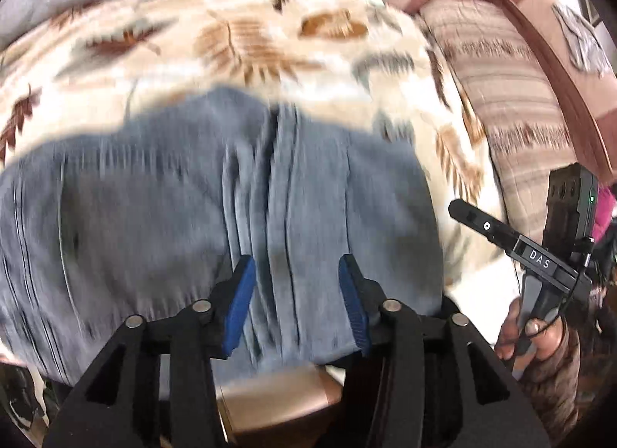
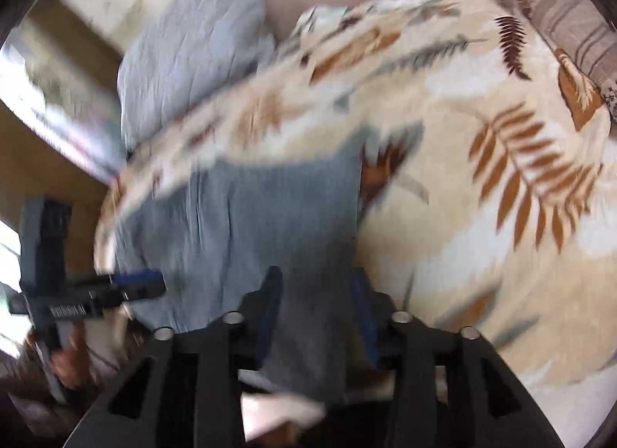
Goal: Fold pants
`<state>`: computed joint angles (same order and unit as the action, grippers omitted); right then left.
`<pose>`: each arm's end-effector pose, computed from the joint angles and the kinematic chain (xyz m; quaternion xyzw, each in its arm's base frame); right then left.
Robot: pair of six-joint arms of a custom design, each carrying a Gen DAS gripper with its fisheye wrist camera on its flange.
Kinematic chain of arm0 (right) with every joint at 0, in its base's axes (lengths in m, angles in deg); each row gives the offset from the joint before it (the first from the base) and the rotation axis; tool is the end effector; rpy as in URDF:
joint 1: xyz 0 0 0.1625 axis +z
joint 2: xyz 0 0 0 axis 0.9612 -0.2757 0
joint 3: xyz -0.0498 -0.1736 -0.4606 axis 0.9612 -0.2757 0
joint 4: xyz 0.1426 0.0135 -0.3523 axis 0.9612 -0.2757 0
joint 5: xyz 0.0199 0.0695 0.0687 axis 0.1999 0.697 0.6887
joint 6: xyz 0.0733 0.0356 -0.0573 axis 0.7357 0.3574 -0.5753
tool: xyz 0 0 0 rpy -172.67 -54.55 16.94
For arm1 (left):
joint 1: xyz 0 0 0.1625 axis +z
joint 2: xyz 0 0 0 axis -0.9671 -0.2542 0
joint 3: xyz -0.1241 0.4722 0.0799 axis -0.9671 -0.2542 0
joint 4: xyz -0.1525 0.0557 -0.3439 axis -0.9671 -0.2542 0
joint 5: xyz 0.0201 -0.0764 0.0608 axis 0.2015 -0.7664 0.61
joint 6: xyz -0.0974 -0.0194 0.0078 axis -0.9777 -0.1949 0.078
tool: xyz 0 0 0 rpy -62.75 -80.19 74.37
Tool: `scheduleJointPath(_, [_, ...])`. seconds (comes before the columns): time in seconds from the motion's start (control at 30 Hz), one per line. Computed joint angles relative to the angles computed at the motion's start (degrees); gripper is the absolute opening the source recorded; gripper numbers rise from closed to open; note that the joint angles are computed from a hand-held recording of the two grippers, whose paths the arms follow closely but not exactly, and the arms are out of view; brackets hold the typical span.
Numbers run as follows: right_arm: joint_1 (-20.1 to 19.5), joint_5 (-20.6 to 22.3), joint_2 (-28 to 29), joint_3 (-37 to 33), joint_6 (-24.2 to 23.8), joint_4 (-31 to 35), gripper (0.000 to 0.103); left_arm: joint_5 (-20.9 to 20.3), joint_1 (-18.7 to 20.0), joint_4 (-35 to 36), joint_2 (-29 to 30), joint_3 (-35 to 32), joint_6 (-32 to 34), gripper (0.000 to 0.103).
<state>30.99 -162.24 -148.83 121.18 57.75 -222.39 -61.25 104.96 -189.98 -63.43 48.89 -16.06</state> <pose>0.1822 -0.2951 0.2743 0.0393 -0.9589 0.2521 0.1238 -0.2615 -0.3475 0.2135 0.1519 0.9617 -0.0906 0.2093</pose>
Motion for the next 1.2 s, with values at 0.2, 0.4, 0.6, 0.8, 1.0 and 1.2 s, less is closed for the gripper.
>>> scheduleJointPath(0.2, [-5.5,1.9,7.2,-4.5,0.1,-2.1,0.042,3.5,4.7,-2.4,7.4,-4.4,-0.3,0.047])
scheduleJointPath(0.4, [-2.7,-2.1,11.7,-6.6,-7.4,-6.1,0.012,5.3,5.5,-2.5,8.1,-3.2,-3.3,0.01])
scheduleJointPath(0.6, [-3.6,-5.4,12.8,-6.2,-5.0,-5.5,0.025,5.6,4.7,-3.0,7.6,-2.1,-4.1,0.01])
scheduleJointPath(0.8, [-0.7,-5.0,7.0,-3.1,-1.8,-3.5,0.033,7.0,1.7,-0.7,6.0,-1.0,-6.1,0.01])
scheduleJointPath(1.0, [3.3,-6.4,5.1,-1.2,1.6,-1.0,0.039,6.4,-0.6,2.0,3.5,-0.1,-8.3,0.01])
scheduleJointPath(1.2, [6.8,-10.7,3.6,0.5,5.4,-0.4,0.045,4.2,-3.1,4.2,-0.6,1.3,-9.4,0.037])
